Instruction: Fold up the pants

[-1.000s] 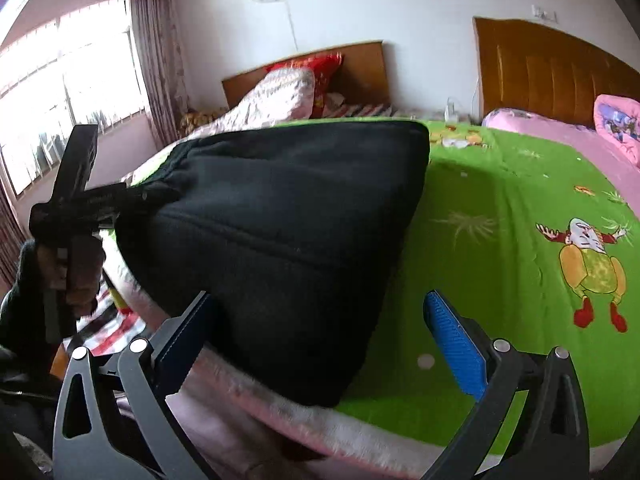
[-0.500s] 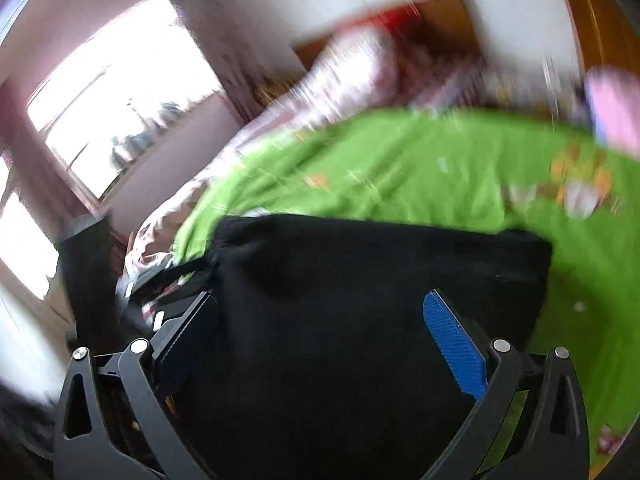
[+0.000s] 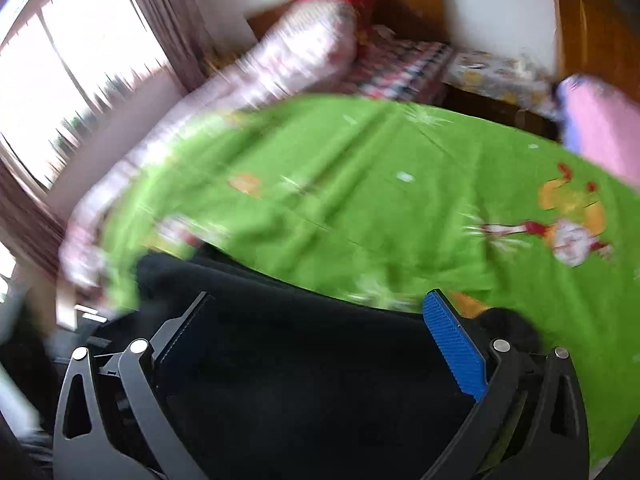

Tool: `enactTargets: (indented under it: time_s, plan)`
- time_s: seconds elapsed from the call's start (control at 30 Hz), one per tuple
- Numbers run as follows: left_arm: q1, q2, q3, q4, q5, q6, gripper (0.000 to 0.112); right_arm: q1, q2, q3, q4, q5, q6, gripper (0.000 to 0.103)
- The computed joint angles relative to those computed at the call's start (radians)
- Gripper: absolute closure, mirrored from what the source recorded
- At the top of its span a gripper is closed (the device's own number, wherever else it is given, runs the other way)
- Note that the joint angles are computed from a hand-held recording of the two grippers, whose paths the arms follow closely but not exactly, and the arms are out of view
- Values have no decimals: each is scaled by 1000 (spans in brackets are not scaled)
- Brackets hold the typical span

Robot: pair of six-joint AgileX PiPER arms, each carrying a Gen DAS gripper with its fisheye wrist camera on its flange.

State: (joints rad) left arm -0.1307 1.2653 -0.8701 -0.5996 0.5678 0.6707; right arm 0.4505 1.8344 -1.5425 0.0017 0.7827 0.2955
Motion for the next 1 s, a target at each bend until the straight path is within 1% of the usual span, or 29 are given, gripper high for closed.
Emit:
enactTargets:
  time_s: [0.03,0.07,0.13,0.2,0.23,0.27,0.3,0.33,0.37,0.43,0.47,0.53,0.57,0.6,0.63,0.67,0.73,0.77,0.8,0.83,0.9,0.93,1.0]
  plan:
    - [4,-2,2,-10,1,10,11,13,50,-50,-65,51,29,4]
    - [6,-2,3,-13,1,15,11,21,76,-70,-90,63,38,4]
    - [1,-3,3,0,-2,5,11,16,90,-77,-104,33,60,4]
    - [2,-2,2,1,-2,6,11,34,60,-55,-180,-11,155,4]
    - [3,-1,2,-1,-1,6,11,38,39,-37,-183,-46,179,4]
    - [3,-1,3,-3,-3,8,11,40,28,-33,-146,-71,163,4]
    - [2,-2,5,-5,-7,10,11,38,27,-38,-82,-86,109,4]
    - [1,-2,7,-3,-10,9,11,49,39,-62,-34,-70,47,4]
    - [-5,-2,7,9,-16,-3,11,65,68,-108,-26,-19,4,4]
    - [-16,-2,7,33,-23,-28,11,118,168,-239,-98,115,-22,4]
    - [-19,-1,6,44,-27,-38,11,132,198,-276,-132,143,-11,4]
    - [-27,1,3,72,-31,-65,11,111,214,-300,-116,127,10,4]
    - [-31,1,3,80,-33,-72,11,106,218,-312,-137,119,48,4]
    - [-36,2,1,96,-34,-88,11,111,216,-323,-199,115,120,4]
    - [-38,4,-1,108,-32,-102,11,105,199,-318,-229,113,175,4]
    - [-38,2,0,109,-32,-102,11,104,163,-274,-219,74,201,4]
    - [-38,-2,4,115,-34,-102,11,91,42,-101,-120,-90,171,4]
    - [-38,-4,8,113,-38,-95,11,97,-14,-27,-111,-137,167,4]
    - [-40,-6,11,115,-43,-94,11,112,-63,32,-142,-161,190,4]
    - [-46,-5,10,130,-46,-112,11,142,-122,104,-214,-175,249,4]
    - [-61,0,5,168,-56,-157,11,190,-194,193,-296,-170,327,4]
    - [-67,2,3,182,-61,-176,11,227,-230,246,-357,-154,386,4]
    - [-76,2,5,204,-69,-199,11,279,-259,308,-444,-123,460,4]
